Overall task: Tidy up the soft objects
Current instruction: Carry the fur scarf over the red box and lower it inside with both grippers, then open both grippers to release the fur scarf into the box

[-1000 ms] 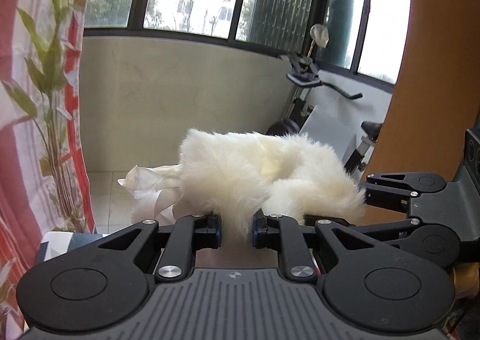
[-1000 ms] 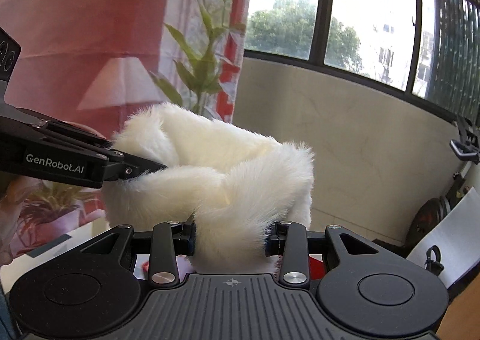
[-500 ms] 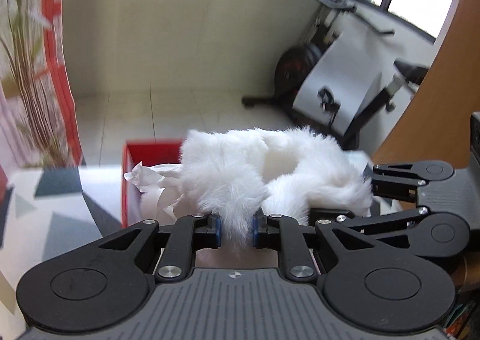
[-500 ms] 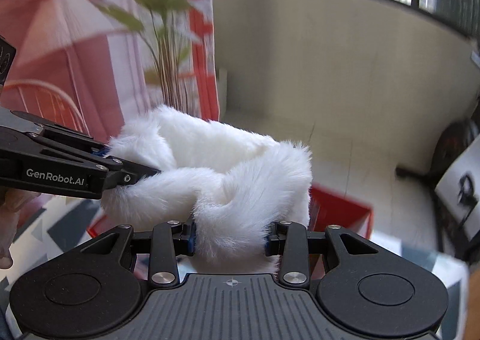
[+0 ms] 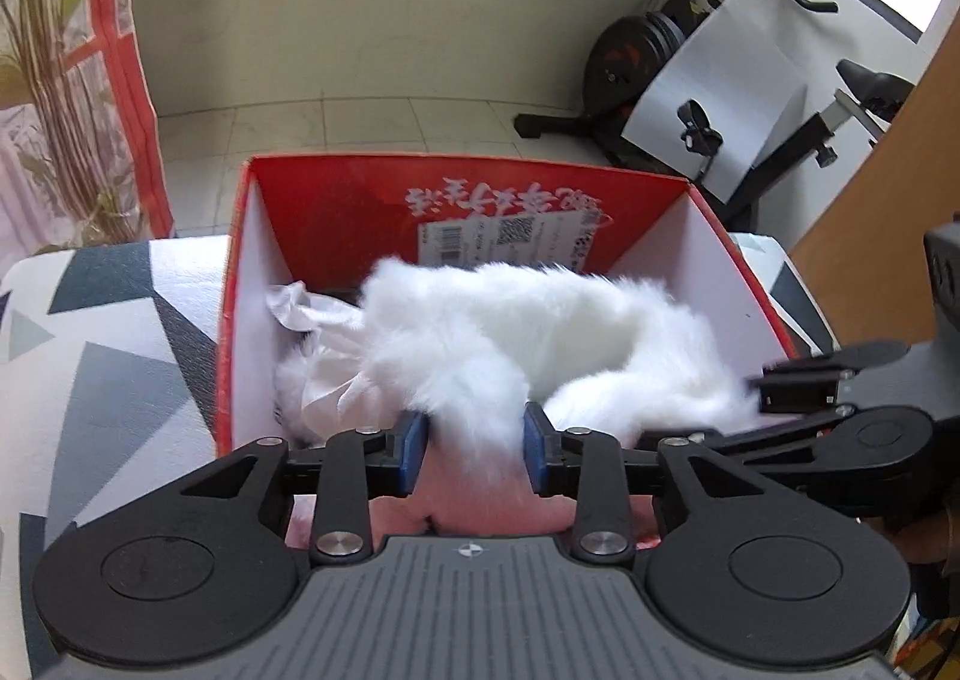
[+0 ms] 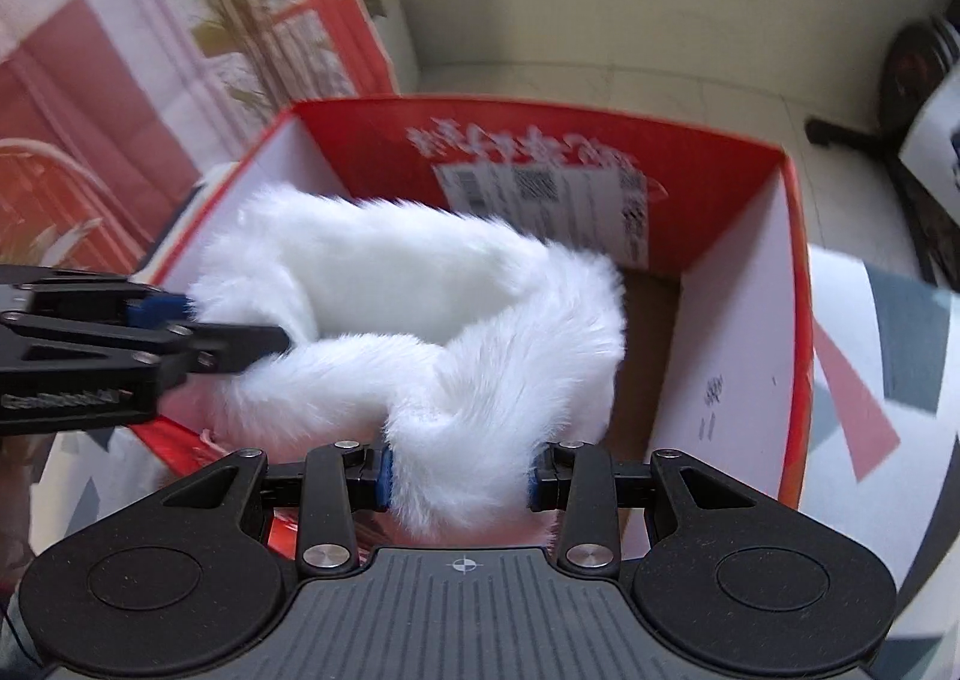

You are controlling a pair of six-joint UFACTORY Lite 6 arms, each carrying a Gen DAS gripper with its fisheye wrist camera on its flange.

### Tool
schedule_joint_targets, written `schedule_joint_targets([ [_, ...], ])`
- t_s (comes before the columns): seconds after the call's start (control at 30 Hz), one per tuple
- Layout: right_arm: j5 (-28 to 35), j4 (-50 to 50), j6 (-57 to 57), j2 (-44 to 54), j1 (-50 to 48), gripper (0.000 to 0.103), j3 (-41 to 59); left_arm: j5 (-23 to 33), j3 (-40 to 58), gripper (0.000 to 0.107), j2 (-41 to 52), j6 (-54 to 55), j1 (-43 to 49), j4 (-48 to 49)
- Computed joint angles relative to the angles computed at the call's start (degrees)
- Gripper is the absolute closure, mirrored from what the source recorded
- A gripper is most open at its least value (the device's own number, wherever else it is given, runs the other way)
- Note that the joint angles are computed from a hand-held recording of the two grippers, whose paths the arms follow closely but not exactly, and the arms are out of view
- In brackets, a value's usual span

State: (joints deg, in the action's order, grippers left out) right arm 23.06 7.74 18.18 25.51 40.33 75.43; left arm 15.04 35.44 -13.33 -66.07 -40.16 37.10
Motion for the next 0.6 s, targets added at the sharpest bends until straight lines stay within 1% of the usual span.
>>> schedule_joint_targets([
  [0.07, 2.14, -0.74, 0.68, 1.89, -0.57, 0.070, 1.64, 0.97, -0.15, 0.071, -0.77, -3.23, -0.12, 3.26],
  [0.2, 5.02, -9.45, 10.09, 3.67, -0.11, 0.070, 2.89, 3.41, -0.84, 0.071, -2.74, -8.81, -0.04, 8.73],
  [0.23, 5.49, -11.25, 12.05, 3.62, 0.03, 0.070, 2.86, 3.60, -0.13, 0.071, -1.94, -10.51, -0.01, 10.27],
  [0.3, 6.23, -15.02, 16.01, 4.85, 0.27, 0.070, 3.94, 4.26, -0.22, 0.071, -2.55, -11.06, 0.06, 10.83],
  [0.47, 5.67, -20.53, 21.39, 7.66, 0.86, 0.070, 7.23, 4.73, -1.11, 0.071, -3.48, -12.63, 0.84, 12.93],
  [0.6, 2.58, -25.77, 27.04, 8.81, 2.06, 0.072, 9.18, 4.66, -1.27, 0.071, -3.35, -14.15, 1.39, 14.73],
])
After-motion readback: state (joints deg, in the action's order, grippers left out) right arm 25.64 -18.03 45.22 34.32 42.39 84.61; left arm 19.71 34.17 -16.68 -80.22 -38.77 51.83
